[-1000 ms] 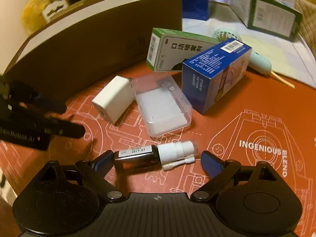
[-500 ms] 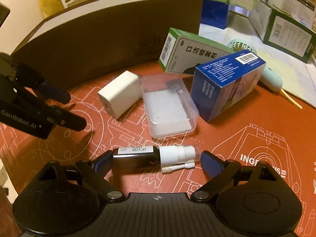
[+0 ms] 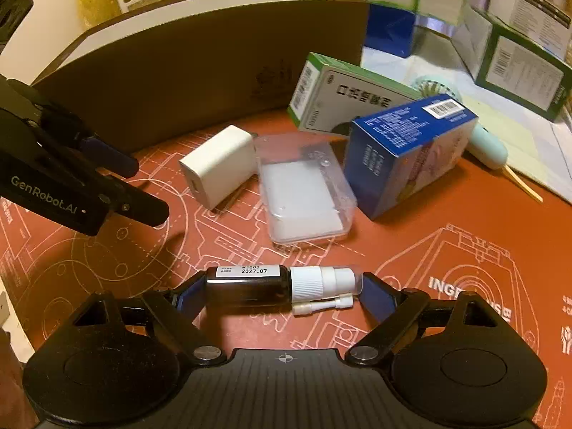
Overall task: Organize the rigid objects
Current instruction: 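Grasp the dark spray bottle with the right tool while the left tool grasps the white plug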
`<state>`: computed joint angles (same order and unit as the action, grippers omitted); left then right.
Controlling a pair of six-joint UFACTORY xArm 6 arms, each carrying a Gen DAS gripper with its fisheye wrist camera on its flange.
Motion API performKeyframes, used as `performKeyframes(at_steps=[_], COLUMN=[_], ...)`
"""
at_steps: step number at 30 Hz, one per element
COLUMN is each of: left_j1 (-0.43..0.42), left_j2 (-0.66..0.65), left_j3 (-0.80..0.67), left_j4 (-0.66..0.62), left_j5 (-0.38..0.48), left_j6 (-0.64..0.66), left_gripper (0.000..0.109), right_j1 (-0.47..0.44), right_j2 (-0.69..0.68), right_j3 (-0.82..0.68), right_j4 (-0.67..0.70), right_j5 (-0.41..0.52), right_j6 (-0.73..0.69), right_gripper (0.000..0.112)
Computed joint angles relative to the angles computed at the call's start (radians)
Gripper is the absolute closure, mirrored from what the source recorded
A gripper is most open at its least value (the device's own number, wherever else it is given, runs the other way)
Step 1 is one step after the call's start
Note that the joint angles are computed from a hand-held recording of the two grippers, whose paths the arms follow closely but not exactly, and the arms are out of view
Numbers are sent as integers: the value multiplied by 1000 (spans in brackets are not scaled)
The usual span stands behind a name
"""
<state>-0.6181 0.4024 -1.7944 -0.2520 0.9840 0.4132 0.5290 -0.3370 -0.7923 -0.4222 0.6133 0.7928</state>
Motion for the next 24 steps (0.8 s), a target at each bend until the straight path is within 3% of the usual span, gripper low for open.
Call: performKeyframes(at_steps=[13,17,24], left_j1=[-24,-30,-41], left_j2=[112,158,229], left_j3=[-170,-240,-347], left_j4=[-30,-18,1], left_j5=[15,40,95], left_j6=[-11,-23,-29], left_gripper=[54,58,75], right_j1=[-39,-48,-49], right_j2=[-80,-100,-108], right_j3=[1,-5,-29], right_j4=[8,39,26], right_j5=[132,157,175], right_j6=[246,317,361], right_gripper=[26,26,26])
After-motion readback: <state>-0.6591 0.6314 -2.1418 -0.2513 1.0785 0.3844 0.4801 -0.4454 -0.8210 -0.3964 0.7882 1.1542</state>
